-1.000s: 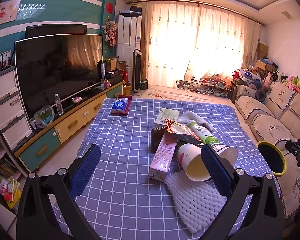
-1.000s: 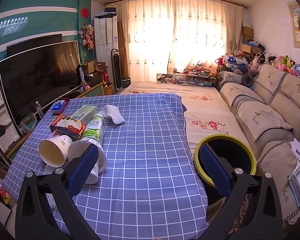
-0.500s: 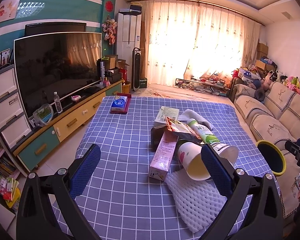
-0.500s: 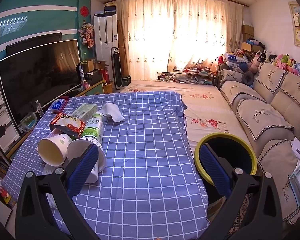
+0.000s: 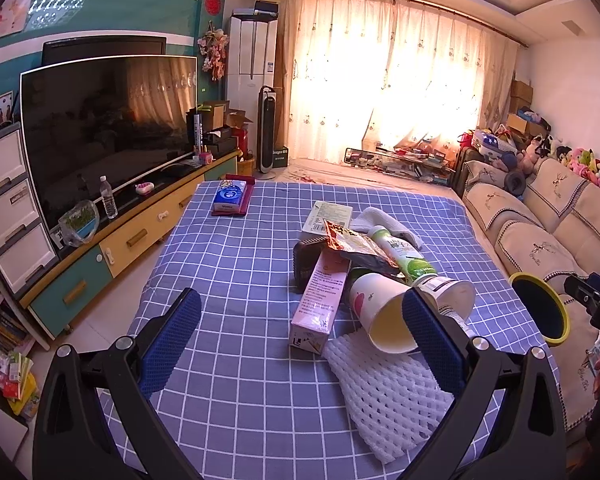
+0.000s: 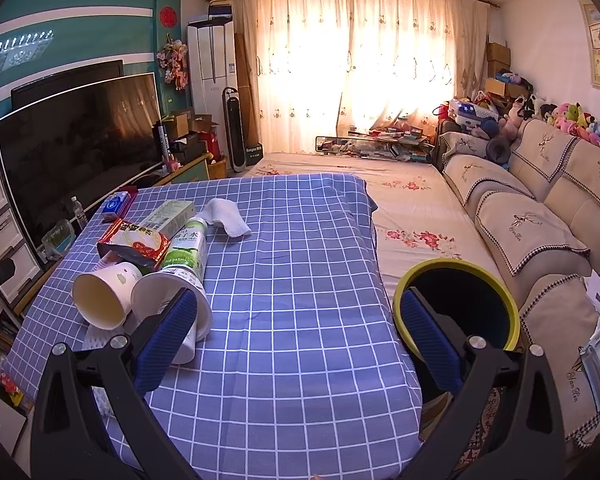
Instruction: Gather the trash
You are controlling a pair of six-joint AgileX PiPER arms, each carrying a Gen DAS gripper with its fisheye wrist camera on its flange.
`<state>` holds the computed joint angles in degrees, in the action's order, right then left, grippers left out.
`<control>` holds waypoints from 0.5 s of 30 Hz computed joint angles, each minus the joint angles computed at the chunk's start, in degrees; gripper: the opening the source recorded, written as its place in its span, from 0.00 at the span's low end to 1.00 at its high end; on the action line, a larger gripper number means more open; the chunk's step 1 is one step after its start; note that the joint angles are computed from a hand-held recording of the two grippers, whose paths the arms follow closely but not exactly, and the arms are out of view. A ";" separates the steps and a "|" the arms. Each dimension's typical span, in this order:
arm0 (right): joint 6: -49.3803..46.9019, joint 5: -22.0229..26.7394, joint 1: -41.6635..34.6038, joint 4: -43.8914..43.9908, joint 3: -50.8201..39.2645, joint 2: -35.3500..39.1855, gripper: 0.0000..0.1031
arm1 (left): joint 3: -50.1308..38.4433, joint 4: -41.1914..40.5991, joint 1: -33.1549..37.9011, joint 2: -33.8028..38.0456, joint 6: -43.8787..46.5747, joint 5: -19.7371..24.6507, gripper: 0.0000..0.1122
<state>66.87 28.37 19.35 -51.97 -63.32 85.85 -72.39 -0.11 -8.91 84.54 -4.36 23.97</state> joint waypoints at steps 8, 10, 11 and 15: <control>-0.47 -0.51 -0.29 0.66 -0.22 0.75 0.94 | -0.14 -1.44 0.47 0.35 0.86 -0.14 0.88; -0.81 -0.56 -0.37 1.05 -0.38 0.94 0.94 | -0.20 -1.15 0.26 0.45 0.68 -0.12 0.88; -0.99 -0.61 -0.42 1.24 -0.43 1.01 0.94 | -0.20 -0.63 0.09 0.51 0.26 -0.14 0.88; -1.13 -0.73 -0.49 1.41 -0.44 1.22 0.94 | -0.19 -1.30 0.16 0.46 0.98 -0.01 0.88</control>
